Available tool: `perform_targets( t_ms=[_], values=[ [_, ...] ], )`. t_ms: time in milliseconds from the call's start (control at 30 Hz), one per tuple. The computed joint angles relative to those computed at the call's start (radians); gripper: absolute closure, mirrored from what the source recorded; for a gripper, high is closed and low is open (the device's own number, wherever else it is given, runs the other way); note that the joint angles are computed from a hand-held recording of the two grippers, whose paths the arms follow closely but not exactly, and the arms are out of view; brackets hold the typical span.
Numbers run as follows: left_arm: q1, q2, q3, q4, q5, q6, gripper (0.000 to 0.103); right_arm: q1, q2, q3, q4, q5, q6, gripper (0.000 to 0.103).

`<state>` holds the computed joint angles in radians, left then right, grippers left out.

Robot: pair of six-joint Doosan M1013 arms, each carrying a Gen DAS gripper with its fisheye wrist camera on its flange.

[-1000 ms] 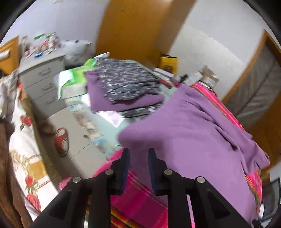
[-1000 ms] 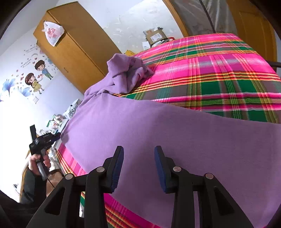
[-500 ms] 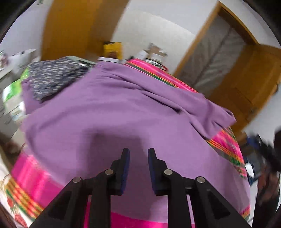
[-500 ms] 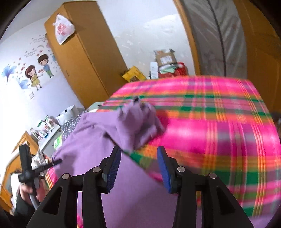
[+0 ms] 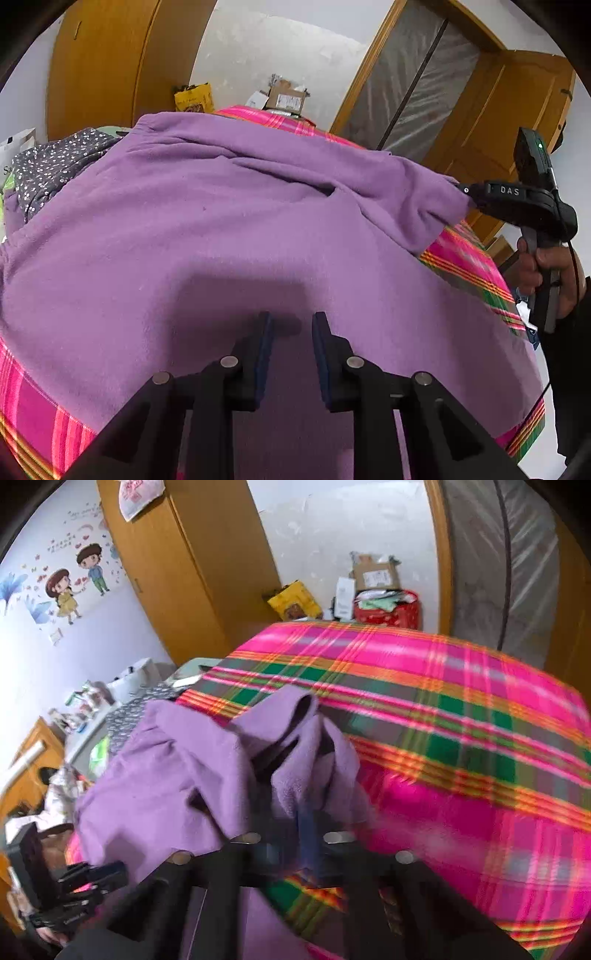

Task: Fold clothes

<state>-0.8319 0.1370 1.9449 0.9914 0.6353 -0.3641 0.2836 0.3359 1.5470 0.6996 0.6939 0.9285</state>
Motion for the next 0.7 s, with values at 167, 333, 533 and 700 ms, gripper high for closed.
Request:
perform_targets(
  t_ms=[167, 333, 533, 700],
  values=[
    [0.005, 0.001, 0.001, 0.018, -0.013, -0.022, 0.081, 0.019, -0.032, 0.046, 0.209, 0.08, -0.228, 0.097],
    [0.004, -0.002, 0.008, 0.035, -0.021, -0.049, 0.081, 0.069, -0.013, 0.019, 0.133, 0.305, -0.295, 0.079],
    [0.006, -0.005, 0.014, 0.053, -0.033, -0.074, 0.081, 0.012, -0.041, 0.044, 0.264, 0.242, -0.372, 0.065],
    [0.009, -0.006, 0.017, 0.059, -0.04, -0.08, 0.081, -0.02, 0.001, -0.013, 0.203, 0.099, -0.214, 0.055]
  ],
)
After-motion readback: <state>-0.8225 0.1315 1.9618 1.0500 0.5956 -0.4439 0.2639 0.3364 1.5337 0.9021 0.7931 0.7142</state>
